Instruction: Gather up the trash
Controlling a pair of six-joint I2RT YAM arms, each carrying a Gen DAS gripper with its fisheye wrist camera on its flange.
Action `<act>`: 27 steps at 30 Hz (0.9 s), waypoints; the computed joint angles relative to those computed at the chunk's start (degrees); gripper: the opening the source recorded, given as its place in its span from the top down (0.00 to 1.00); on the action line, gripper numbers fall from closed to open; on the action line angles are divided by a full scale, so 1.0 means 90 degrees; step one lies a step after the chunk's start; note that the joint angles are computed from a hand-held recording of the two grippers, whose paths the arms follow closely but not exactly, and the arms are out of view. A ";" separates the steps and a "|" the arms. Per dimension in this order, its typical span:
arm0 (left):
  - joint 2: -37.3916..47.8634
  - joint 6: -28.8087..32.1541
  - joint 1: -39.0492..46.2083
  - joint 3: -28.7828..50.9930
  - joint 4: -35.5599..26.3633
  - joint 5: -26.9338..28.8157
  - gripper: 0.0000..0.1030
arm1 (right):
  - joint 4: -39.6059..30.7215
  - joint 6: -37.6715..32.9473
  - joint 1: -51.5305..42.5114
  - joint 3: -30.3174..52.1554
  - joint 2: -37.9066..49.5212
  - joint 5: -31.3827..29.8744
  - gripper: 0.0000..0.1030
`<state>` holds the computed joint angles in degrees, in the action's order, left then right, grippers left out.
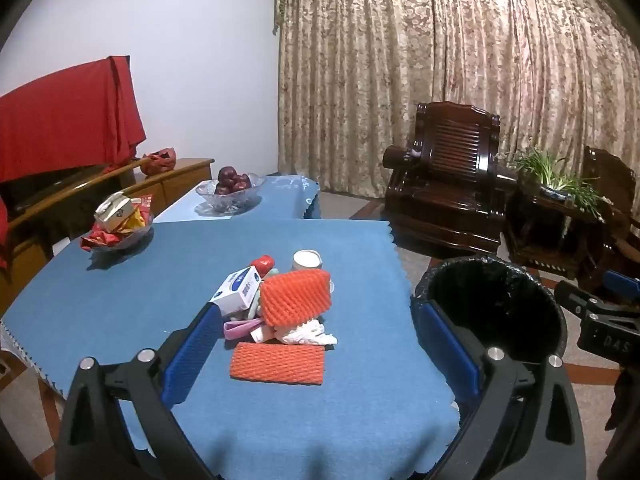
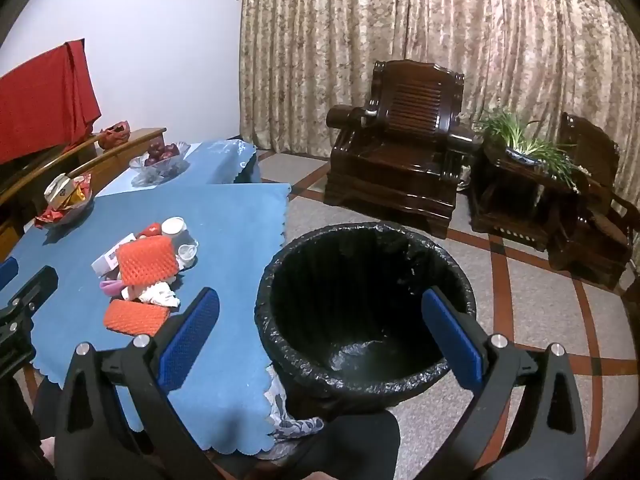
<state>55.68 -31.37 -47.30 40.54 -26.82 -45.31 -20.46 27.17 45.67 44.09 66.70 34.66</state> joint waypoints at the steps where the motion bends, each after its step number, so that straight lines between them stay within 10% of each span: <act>1: 0.0001 -0.0006 0.0004 0.0003 -0.0010 0.0009 0.06 | 0.0016 -0.0006 0.0004 -0.0006 -0.0003 0.0011 0.05; 27: 0.0008 0.0000 0.0020 0.0011 -0.0029 0.0033 0.06 | 0.0054 -0.0028 0.0035 0.0032 0.0060 0.0079 0.05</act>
